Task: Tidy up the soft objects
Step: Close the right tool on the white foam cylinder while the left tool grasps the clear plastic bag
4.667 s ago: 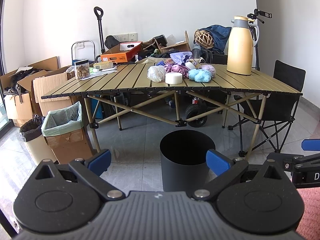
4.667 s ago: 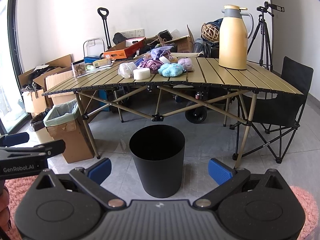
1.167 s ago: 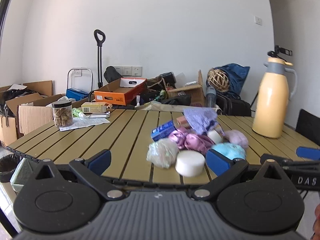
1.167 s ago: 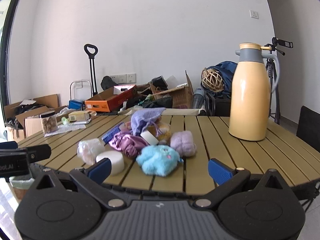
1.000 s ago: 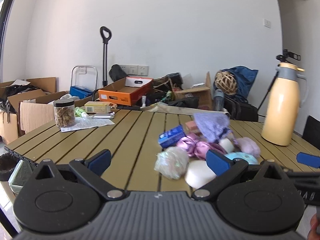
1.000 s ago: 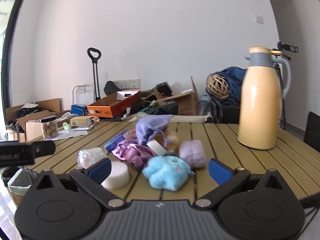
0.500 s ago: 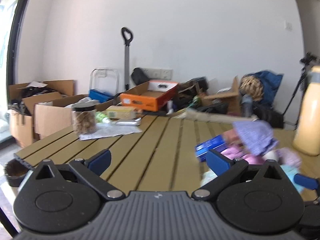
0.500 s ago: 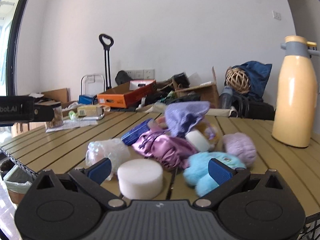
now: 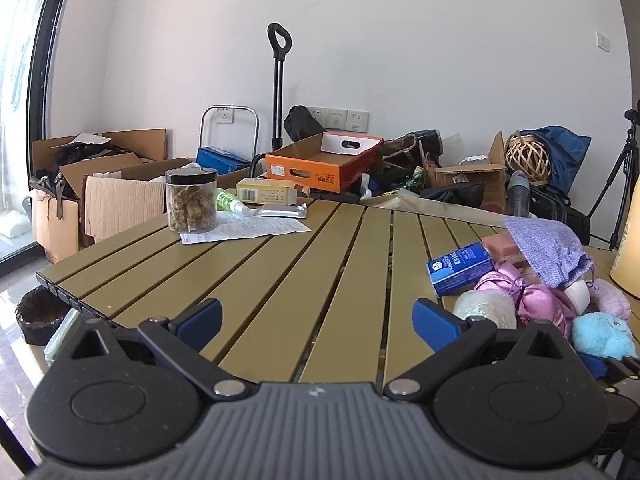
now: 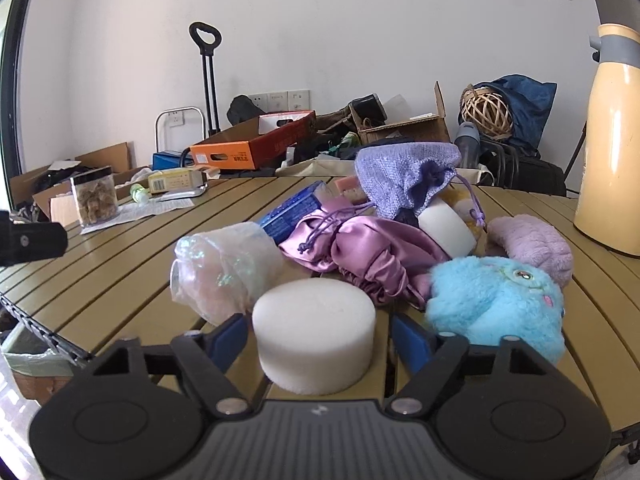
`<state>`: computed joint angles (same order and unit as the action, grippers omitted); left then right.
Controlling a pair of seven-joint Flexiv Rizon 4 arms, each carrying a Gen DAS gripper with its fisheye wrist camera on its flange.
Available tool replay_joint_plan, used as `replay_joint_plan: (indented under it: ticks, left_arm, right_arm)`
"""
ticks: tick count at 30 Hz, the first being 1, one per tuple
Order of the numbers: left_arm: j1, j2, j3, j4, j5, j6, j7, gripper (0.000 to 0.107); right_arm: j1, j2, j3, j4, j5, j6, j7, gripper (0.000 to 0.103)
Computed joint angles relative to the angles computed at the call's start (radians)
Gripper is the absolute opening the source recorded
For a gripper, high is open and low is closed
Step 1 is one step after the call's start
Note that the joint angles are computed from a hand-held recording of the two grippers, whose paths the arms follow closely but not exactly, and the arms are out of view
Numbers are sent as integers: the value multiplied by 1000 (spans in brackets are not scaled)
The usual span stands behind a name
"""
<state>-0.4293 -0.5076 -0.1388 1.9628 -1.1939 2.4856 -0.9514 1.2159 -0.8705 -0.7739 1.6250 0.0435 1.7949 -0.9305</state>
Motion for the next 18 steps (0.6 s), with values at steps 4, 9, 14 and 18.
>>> replay_joint_plan:
  ticks: [4, 9, 14, 18]
  left_arm:
    - [8, 4, -2, 5, 29, -15, -44, 103]
    - [-7, -11, -3, -37, -5, -37, -21, 103]
    - [-14, -29, -18, -85, -28, -68, 31, 103]
    - [-20, -44, -35, -132, -55, -97, 67, 103]
  right_arm:
    - [14, -11, -24, 0, 0, -6, 6, 63]
    - [1, 9, 3, 18, 12, 38, -29, 56]
    - [25, 24, -22, 53, 85, 83, -78, 55]
    - [30, 50, -24, 83, 147, 113, -123, 55]
